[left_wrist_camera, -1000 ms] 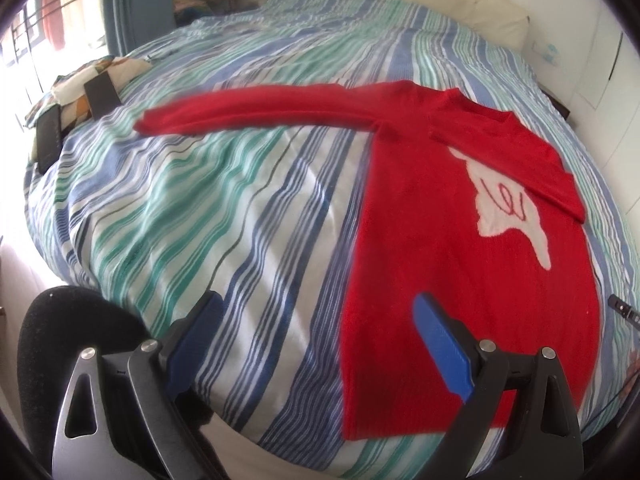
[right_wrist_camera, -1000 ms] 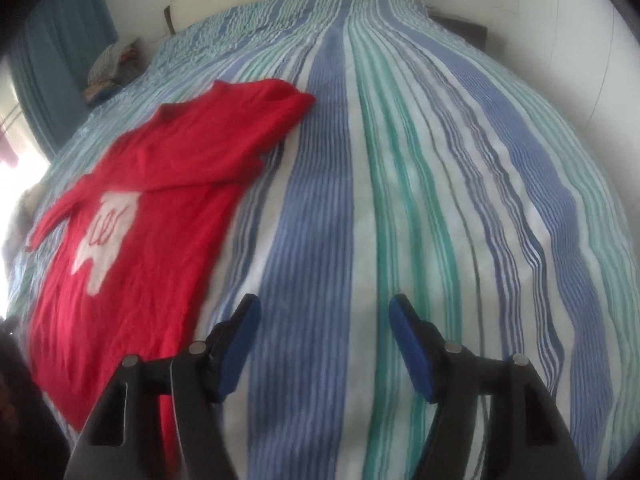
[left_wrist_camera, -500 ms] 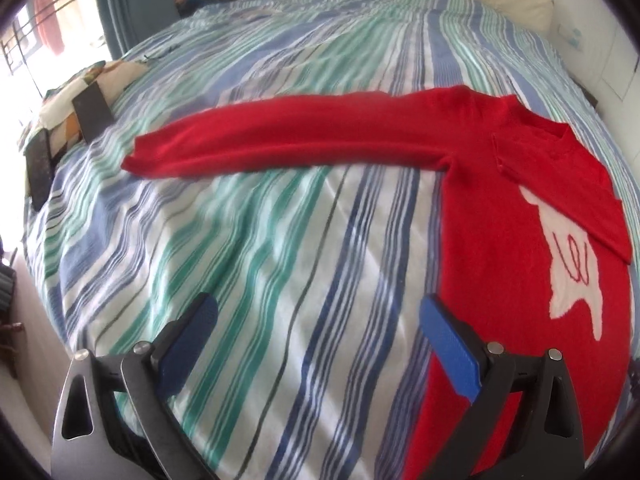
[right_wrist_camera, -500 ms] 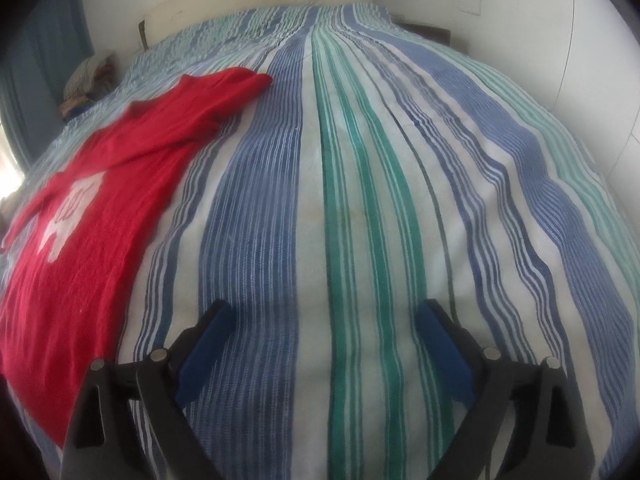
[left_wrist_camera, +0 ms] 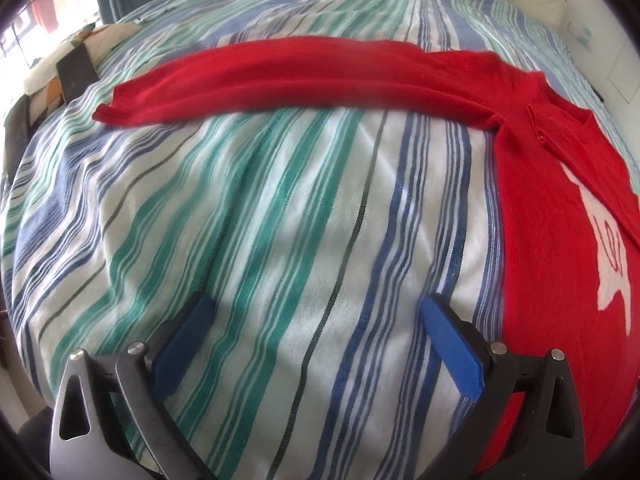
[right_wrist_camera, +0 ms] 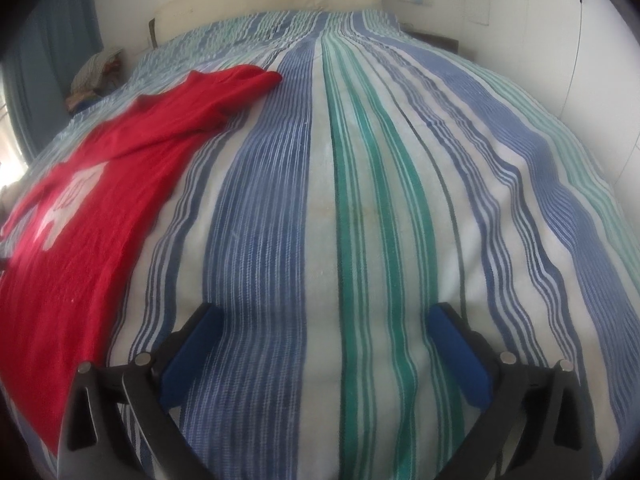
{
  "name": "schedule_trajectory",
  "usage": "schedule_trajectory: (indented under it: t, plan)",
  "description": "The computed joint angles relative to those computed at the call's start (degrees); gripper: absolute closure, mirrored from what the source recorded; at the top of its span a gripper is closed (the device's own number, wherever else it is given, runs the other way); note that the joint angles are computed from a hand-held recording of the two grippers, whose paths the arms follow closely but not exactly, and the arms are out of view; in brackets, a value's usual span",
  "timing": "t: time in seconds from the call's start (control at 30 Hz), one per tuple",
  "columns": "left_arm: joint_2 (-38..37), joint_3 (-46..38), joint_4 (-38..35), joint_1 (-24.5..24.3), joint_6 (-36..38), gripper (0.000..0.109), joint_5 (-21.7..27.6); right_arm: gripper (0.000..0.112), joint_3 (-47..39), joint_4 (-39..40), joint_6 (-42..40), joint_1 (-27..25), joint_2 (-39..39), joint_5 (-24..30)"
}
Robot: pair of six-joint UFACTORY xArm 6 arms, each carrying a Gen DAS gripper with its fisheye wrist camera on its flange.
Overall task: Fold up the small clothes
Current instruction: 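Move the left gripper toward the cuff of the other sleeve, then close the left gripper on the other sleeve cuff and lift it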
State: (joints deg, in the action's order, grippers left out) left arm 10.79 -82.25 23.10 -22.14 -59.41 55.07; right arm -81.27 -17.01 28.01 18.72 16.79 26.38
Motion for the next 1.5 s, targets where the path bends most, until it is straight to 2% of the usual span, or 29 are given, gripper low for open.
schedule_trajectory:
  t: [0.23, 0.37, 0.47, 0.67, 0.83, 1.03, 1.13, 1.23, 1.3, 1.43, 1.47, 1.5]
  plan:
    - [2.6, -3.7, 2.3, -1.6, 3.3, 0.006, 5.5, 0.01, 0.4, -0.6, 0.5, 0.0, -0.3, -0.3]
    - [1.9, -4.2, -1.8, -1.0, 6.3, 0.006, 6.5, 0.01, 0.3, -0.7, 0.5, 0.0, -0.2, -0.3]
    - [-0.3, -2.9, -6.2, 0.0, 7.8, 0.006, 4.9, 0.01, 0.4, -1.0, 0.8, 0.0, -0.3, -0.3]
    - [-5.4, -0.1, -9.5, 1.1, 9.1, 0.006, 0.7, 0.01, 0.5, -1.4, 1.1, 0.0, -0.3, -0.4]
    - [-7.4, -1.2, -19.8, 6.4, 15.7, 0.006, -3.9, 0.01, 0.6, -1.4, 1.1, 0.0, -0.4, -0.4]
    - [-6.9, -4.5, -24.3, 17.1, 20.5, 0.006, -8.0, 0.01, 0.7, -2.0, 1.5, -0.1, -0.4, -0.6]
    - [-6.4, -3.4, -25.0, 22.8, 18.0, 0.006, -8.5, 0.01, 0.6, -2.3, 1.7, -0.1, -0.2, -0.8]
    - [-7.1, 1.4, -24.9, 27.1, 13.5, 0.007, -11.7, 0.01, 0.8, -2.4, 1.7, -0.2, -0.3, -0.9]
    - [-6.6, 3.2, -25.5, 28.4, 11.7, 0.008, -12.2, 0.01, 0.8, -2.5, 1.8, -0.1, -0.3, -0.9]
    - [-3.2, 1.9, -28.1, 28.4, 14.1, 0.012, -11.9, 0.01, 0.7, -2.8, 2.0, -0.2, -0.2, -1.0]
    - [-2.1, 0.9, -28.0, 28.1, 14.4, 0.014, -11.5, 0.01, 0.7, -3.1, 2.2, -0.1, -0.2, -1.0]
    - [-1.0, 0.1, -28.0, 27.9, 14.5, 0.023, -11.2, 0.01, 0.7, -3.4, 2.4, -0.1, -0.2, -1.1]
